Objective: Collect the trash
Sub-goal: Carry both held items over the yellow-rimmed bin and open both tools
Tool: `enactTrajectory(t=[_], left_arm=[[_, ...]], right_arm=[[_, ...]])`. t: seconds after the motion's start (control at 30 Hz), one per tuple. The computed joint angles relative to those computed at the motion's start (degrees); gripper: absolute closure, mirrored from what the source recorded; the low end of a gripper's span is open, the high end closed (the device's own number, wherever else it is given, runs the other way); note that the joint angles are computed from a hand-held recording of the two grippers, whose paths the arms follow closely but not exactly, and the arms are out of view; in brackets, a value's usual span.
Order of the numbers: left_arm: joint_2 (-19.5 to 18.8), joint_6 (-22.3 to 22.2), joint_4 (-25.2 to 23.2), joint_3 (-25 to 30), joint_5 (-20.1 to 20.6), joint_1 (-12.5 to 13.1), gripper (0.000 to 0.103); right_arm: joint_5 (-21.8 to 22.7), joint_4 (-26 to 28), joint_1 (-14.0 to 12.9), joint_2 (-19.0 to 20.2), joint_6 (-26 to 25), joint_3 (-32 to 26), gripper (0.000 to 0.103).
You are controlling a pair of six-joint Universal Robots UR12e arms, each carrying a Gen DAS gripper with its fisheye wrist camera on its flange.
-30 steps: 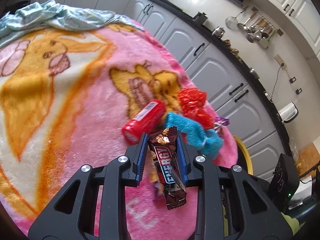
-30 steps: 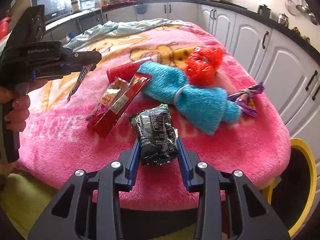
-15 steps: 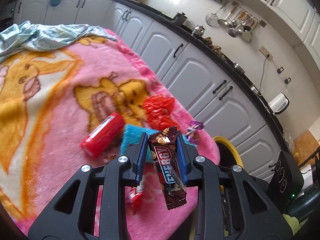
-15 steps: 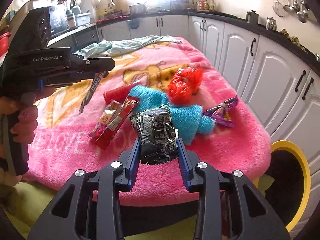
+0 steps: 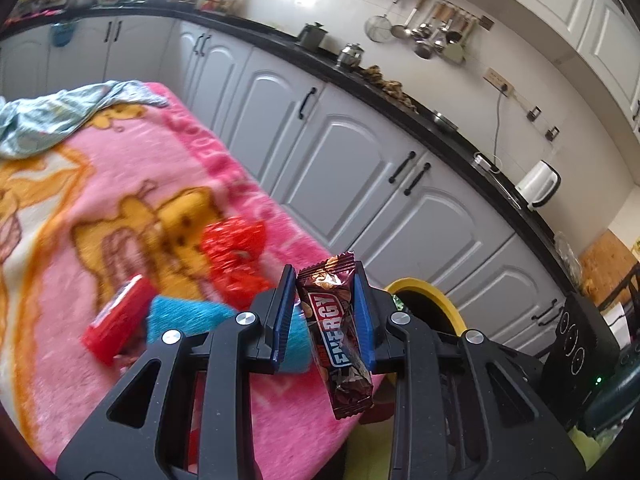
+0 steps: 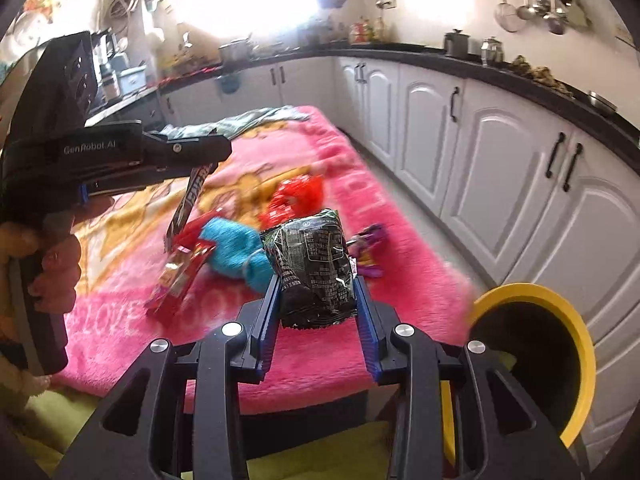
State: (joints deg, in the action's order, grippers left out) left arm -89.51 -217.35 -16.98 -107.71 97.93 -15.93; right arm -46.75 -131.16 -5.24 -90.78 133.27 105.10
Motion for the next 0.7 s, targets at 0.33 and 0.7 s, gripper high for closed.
enactTrajectory(t=[0.33, 0.7], left_arm=[[-4.7, 3.5, 0.2, 5.5, -2.3, -1.5, 0.082], [-11.3, 6.1, 0.4, 12.5, -6.0, -3.8, 0.082]], right_arm=[[0.6, -4.9, -4.1, 1.7, 7.7, -1.4, 0.069], [-0.8, -12.3, -8.8, 3.7, 17.2, -2.2, 0.069]])
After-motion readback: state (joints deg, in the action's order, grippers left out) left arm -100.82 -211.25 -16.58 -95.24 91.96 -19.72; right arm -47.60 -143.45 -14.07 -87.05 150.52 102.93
